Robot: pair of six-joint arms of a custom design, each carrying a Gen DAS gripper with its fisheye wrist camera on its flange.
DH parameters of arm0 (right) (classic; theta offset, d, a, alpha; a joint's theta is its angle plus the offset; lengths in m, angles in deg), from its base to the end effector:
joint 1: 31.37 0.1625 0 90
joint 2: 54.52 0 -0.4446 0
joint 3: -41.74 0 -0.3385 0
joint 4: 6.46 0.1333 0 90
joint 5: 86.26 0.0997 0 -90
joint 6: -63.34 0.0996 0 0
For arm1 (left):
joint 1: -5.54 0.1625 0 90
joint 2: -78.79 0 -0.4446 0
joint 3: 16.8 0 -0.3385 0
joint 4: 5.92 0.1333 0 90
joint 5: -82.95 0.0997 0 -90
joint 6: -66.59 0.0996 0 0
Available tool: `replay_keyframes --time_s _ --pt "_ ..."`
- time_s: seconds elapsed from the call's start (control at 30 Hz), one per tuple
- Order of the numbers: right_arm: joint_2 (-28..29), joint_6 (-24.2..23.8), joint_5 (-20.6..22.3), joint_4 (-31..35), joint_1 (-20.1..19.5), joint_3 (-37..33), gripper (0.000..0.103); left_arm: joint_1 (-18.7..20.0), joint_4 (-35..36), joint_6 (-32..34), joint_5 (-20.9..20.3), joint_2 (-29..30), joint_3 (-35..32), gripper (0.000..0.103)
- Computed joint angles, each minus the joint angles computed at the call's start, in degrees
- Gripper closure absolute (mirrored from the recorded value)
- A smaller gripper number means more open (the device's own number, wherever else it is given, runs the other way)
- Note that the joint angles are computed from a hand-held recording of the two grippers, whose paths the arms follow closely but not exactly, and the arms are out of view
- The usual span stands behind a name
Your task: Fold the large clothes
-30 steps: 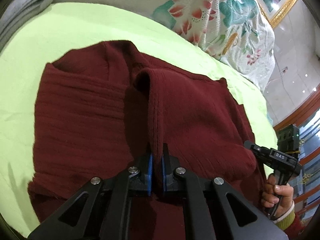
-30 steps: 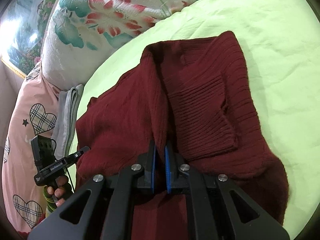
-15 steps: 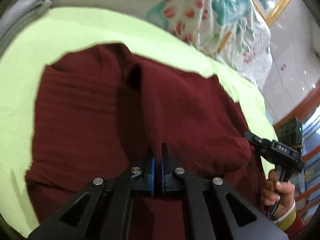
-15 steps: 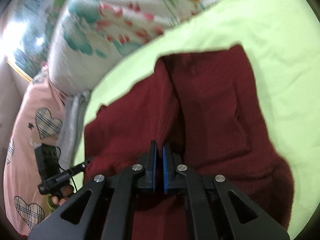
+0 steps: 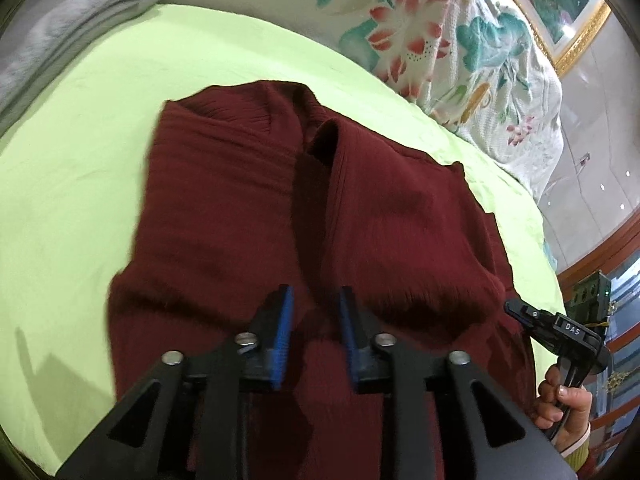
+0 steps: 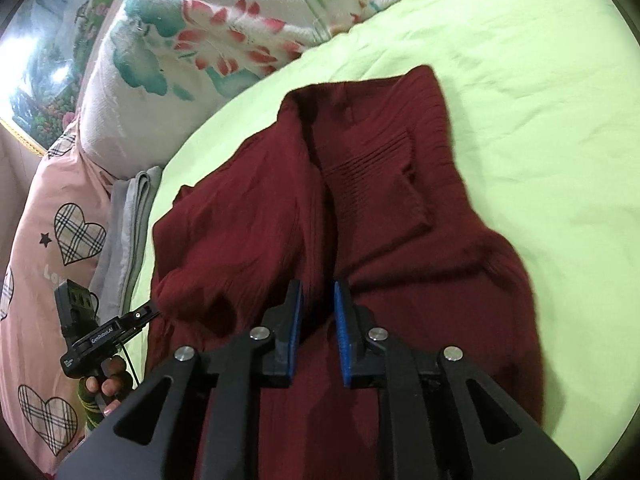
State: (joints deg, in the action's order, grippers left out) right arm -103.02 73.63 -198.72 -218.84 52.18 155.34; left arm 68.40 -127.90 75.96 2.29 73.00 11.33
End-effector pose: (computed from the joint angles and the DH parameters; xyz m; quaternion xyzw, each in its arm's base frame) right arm 0.0308 -0.5756 0.2226 -0.2177 -0.8381 0.4756 0.1551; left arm -0.2639 -0.8425 -0.0015 0.3046 0.9453 -0.0953 0.0672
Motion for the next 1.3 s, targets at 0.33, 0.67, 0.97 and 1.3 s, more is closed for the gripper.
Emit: replay_keyframes --time_s 0.33,0.67,0.97,1.3 --pt "-0.82 0.67 -7.53 -9.78 3.82 10.84 0.067 2.08 -18.10 -3.11 3.20 -18.90 33.47 0.027" --pt "-1.49 1.85 -13.31 -19.13 5.20 19.23 0.059 3.96 -18.93 -2.01 3.05 -26.95 45.54 0.027" --pt "-1.62 3.24 4.22 -24.91 -1.04 30.16 0.057 5.98 -16.12 2.43 -4.44 -31.56 52.72 0.027" --pt "3.19 -0.85 16.91 -30.19 -2.43 34.82 0.057 8.08 -13.16 4.02 -9.87 -34.59 56.60 0.061"
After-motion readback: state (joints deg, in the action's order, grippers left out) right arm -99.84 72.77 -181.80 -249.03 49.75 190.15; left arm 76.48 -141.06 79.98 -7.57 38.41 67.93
